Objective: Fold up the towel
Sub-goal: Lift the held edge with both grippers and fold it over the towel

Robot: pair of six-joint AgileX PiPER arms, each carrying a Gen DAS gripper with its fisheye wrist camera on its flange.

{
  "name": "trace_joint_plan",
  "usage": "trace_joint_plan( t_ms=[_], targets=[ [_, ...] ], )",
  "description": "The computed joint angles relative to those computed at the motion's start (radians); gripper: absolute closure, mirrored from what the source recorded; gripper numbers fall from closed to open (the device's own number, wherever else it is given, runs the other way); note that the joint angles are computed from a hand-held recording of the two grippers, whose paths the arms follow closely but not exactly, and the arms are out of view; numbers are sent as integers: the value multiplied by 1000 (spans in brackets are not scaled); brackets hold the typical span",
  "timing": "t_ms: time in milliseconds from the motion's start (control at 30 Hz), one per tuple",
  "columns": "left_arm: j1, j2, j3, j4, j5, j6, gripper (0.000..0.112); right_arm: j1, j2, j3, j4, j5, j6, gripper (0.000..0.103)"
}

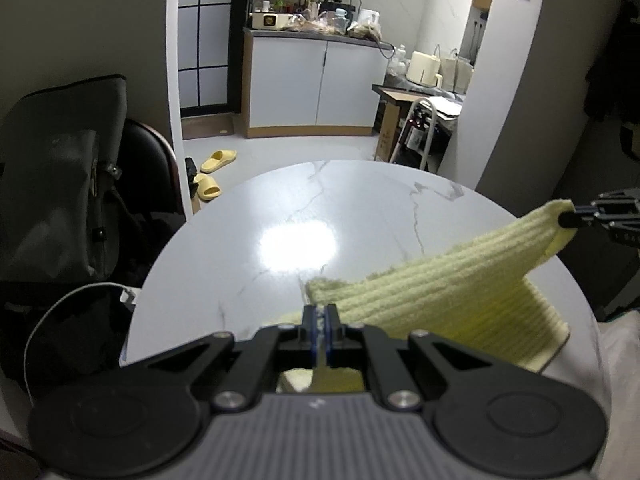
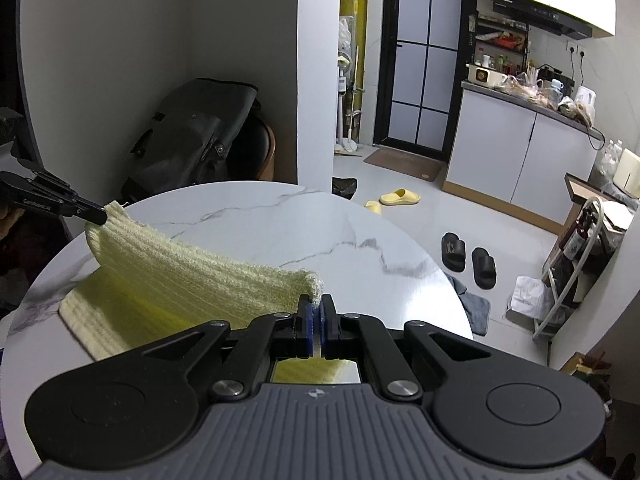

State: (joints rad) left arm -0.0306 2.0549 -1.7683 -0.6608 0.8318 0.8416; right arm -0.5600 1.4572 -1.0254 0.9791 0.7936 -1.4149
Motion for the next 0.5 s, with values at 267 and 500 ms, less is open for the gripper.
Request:
trace_joint_plan(
  t_ms=[267, 500],
  targets=[
    [30, -57, 104, -55, -35, 54, 108, -31, -52, 99, 45, 23, -74, 99],
    [26, -87, 226, -78, -64, 115, 108, -57, -65, 179, 71, 11, -126, 99]
  ],
)
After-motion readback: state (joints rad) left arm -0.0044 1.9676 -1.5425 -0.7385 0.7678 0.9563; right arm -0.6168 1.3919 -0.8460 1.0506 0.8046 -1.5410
